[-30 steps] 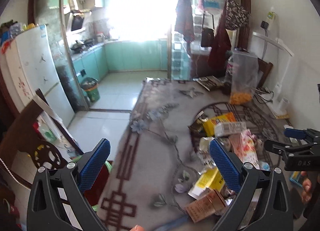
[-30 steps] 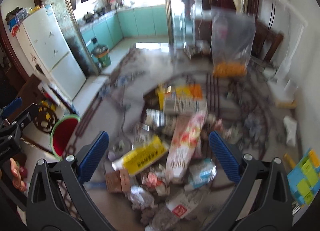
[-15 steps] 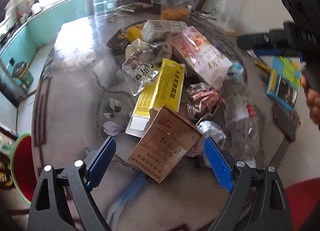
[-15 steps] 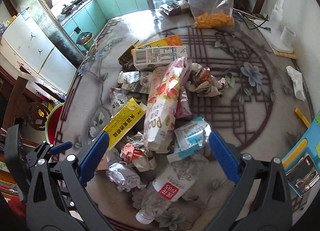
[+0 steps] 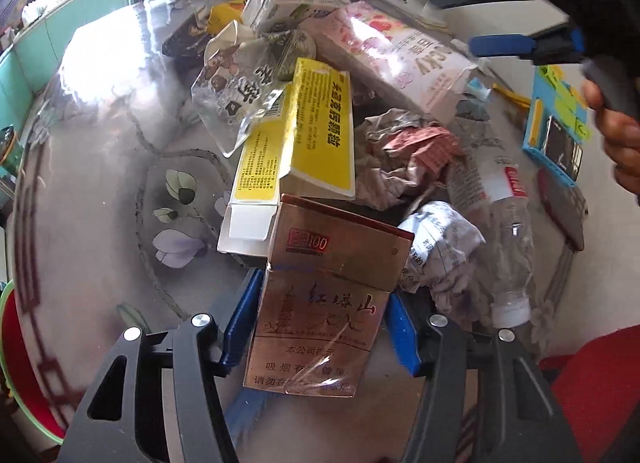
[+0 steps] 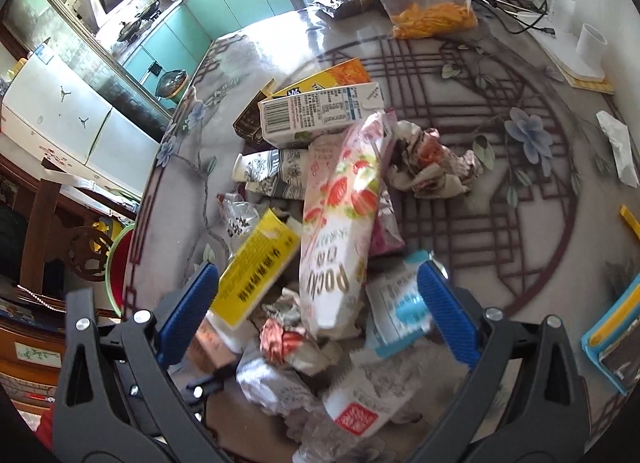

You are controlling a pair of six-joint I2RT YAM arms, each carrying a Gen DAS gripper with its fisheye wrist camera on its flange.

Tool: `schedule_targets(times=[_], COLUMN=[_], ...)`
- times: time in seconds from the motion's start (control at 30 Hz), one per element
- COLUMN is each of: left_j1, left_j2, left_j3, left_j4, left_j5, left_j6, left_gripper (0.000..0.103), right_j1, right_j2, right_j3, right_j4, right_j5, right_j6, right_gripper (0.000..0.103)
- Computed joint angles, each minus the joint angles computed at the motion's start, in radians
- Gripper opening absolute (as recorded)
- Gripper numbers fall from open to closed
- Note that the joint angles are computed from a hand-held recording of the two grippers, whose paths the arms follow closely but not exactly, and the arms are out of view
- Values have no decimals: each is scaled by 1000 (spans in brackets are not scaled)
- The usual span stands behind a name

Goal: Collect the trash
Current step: 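Grasp the brown cigarette box with the left gripper while the right grasps the strawberry snack bag, then carry the cigarette box and snack bag with both grippers over the red bin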

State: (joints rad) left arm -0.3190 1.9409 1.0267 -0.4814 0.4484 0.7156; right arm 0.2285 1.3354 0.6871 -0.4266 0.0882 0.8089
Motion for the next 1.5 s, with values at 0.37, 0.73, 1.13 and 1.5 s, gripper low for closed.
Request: schedule_targets(times=[0.37,0.73,1.13,1.5], left_j1=[140,228,339,479], left_j2=[-271,-305,-230,-95], left_j3=[-59,13,122,278], left_j4=[-64,-73,-117,-178], left_j5=[120,146,188,199], left_j6=[-215,-274,-276,-243], left_gripper=[55,55,55,55], right_j1=[-47,-2,142,238], right_j2=[243,81,69,200], right_j3=[85,37,219,393], right_j4=[33,69,-10,-27], right_j5=[-60,-57,46,63], right_j6=[-35,53,90,117], right_gripper=[47,30,20,20])
